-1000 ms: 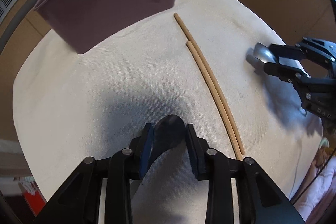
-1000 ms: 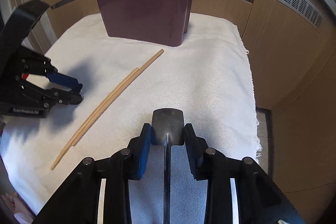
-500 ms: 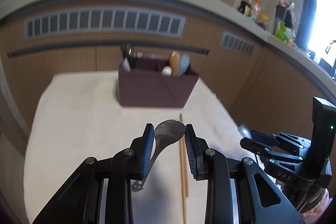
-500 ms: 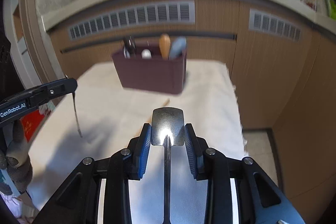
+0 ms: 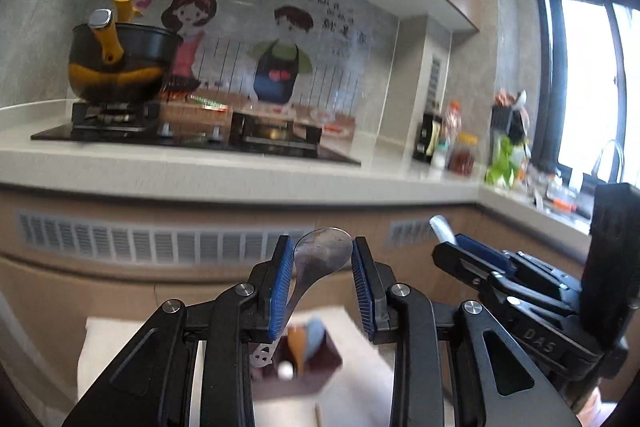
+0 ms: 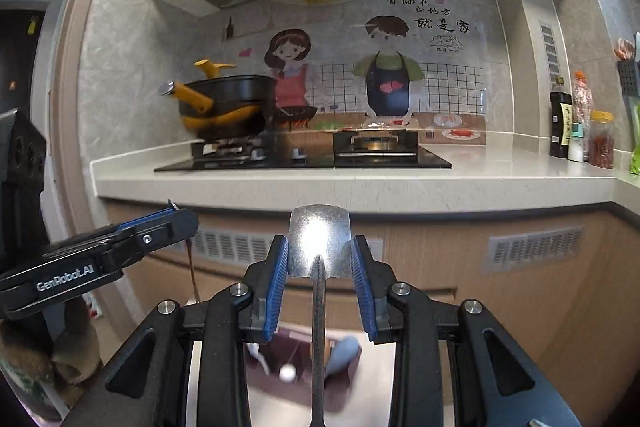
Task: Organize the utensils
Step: 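Carry the turner and dark spoon over the maroon holder and lower them in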
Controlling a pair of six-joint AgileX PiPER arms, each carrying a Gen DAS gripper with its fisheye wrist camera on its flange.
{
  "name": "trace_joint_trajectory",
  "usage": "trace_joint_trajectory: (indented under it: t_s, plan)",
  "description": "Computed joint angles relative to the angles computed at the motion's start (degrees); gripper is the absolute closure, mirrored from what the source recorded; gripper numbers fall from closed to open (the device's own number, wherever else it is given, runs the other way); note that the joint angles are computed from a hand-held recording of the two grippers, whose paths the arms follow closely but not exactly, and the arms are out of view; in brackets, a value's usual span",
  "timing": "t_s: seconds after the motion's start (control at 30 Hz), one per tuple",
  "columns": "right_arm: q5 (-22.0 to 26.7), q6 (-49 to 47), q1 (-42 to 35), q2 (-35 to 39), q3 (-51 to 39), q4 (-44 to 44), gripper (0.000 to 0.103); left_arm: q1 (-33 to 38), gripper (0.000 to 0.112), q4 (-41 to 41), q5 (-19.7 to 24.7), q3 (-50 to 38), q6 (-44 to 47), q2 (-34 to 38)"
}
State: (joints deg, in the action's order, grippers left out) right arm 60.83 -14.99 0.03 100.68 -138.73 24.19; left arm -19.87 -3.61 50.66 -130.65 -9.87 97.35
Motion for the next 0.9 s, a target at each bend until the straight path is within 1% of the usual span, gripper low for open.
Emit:
trace_joint_trajectory:
  t_s: [0.07, 0.1, 0.13, 0.17, 0.2, 0.23, 0.3, 0.37, 0.4, 0.43, 0.57, 0.63, 0.7, 0.83, 0.9]
  plan:
    - [1.7, 2.7, 1.0, 6.1, -7.8, -1.5, 0.073, 2.3, 0.081, -3.3, 2.0, -6.4, 1.7, 4.5]
    - [2.4, 3.5, 1.1, 8.1, -10.2, -2.0, 0.073, 3.6, 0.081, -5.4, 3.3, -9.6, 2.3, 6.9]
    - [2.0, 4.4, 1.8, 10.2, -11.5, -2.9, 0.073, 4.9, 0.081, -7.3, 4.5, -12.2, 2.7, 8.9]
    - [1.0, 4.5, 2.2, 10.6, -10.5, -3.2, 0.073, 6.0, 0.081, -9.3, 5.3, -14.0, 3.4, 10.7]
    - [-1.3, 4.1, 2.6, 10.1, -7.2, -3.4, 0.073, 7.0, 0.081, -10.4, 6.8, -17.6, 3.2, 13.3]
    - [-4.5, 3.8, 3.4, 9.7, -3.6, -4.3, 0.073, 8.0, 0.081, -11.6, 7.4, -18.8, 3.6, 15.0]
    - [-9.6, 3.2, 4.5, 8.1, 3.0, -5.6, 0.073, 9.4, 0.081, -13.7, 6.5, -17.4, 4.8, 16.1]
    - [-13.3, 2.7, 5.6, 9.0, 6.1, -6.5, 0.073, 10.5, 0.081, -15.6, 5.1, -14.7, 6.2, 16.5]
    - [-14.3, 3.0, 5.9, 9.6, 6.5, -7.2, 0.073, 11.1, 0.081, -16.7, 4.5, -13.6, 6.8, 16.9]
    - [-15.3, 3.5, 6.5, 10.8, 6.6, -8.1, 0.073, 11.7, 0.081, -17.7, 4.9, -14.3, 7.1, 18.1]
    - [-17.5, 4.0, 7.1, 13.9, 7.3, -8.6, 0.073, 12.9, 0.081, -20.2, 4.0, -13.1, 8.6, 20.4]
    - [-17.7, 3.7, 7.2, 15.9, 6.7, -8.7, 0.073, 13.4, 0.081, -22.1, 1.8, -9.4, 10.2, 20.0]
    - [-18.1, 3.0, 7.0, 16.7, 7.2, -7.9, 0.073, 13.8, 0.081, -23.1, 1.8, -8.2, 11.0, 20.7]
    - [-22.2, 1.9, 7.6, 17.1, 11.1, -8.4, 0.073, 14.2, 0.081, -23.6, 1.1, -4.4, 11.1, 21.1]
    - [-21.7, 1.2, 7.9, 17.4, 11.9, -9.1, 0.073, 14.5, 0.081, -24.3, 1.2, -3.1, 11.1, 21.3]
